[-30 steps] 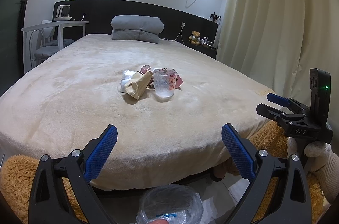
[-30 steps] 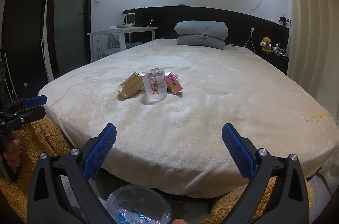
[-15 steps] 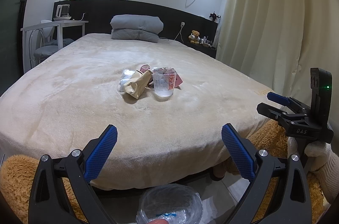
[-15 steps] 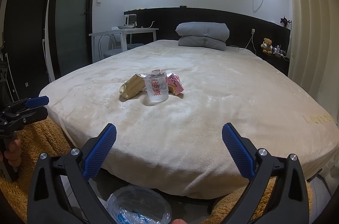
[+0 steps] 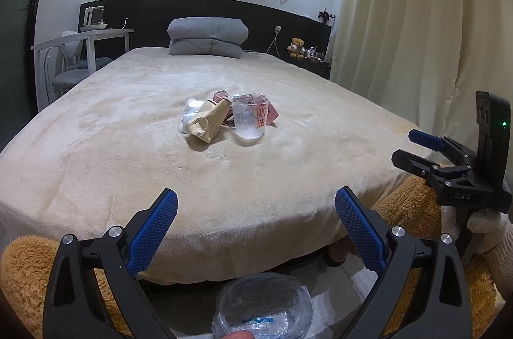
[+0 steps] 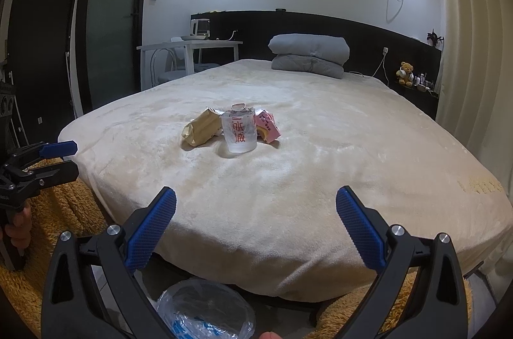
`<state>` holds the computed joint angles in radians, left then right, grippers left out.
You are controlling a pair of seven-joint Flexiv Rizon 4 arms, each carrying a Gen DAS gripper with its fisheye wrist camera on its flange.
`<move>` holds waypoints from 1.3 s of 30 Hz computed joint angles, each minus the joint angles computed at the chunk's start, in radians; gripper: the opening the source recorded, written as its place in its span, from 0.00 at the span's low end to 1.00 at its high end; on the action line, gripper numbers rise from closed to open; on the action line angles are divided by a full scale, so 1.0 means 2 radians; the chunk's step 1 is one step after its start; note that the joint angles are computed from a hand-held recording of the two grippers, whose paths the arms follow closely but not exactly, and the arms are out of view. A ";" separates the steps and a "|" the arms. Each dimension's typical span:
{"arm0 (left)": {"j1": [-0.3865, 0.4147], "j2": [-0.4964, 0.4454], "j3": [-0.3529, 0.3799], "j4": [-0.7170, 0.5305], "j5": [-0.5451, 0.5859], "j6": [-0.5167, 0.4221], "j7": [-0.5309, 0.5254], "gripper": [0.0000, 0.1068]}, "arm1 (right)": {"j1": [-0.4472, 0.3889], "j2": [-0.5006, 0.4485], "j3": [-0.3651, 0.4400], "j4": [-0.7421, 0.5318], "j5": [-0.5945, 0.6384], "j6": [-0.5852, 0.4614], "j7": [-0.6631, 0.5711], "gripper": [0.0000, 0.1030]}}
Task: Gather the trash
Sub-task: 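Grasp the beige paper cup with the left tool while the right tool grasps the clear plastic cup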
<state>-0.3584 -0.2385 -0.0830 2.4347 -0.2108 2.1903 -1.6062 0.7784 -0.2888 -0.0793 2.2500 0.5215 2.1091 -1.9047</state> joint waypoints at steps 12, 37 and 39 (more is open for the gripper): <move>0.184 0.022 -0.109 -0.061 0.192 -0.149 -0.105 0.90 | 0.038 -0.012 -0.049 -0.024 -0.016 -0.043 0.026 0.96; 0.187 -0.144 -0.102 -0.297 0.006 -0.328 0.151 0.89 | -0.316 -0.175 0.252 -0.255 -0.335 -0.225 0.288 0.93; 0.206 -0.156 -0.126 -0.304 -0.014 -0.335 0.179 0.89 | -0.337 -0.207 0.293 -0.301 -0.329 -0.269 0.255 0.91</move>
<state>0.0535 -0.5509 -0.3341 1.8263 -0.2379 1.5209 -1.2479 0.1037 -0.7031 0.5071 1.6471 -0.1360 1.5702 -1.3951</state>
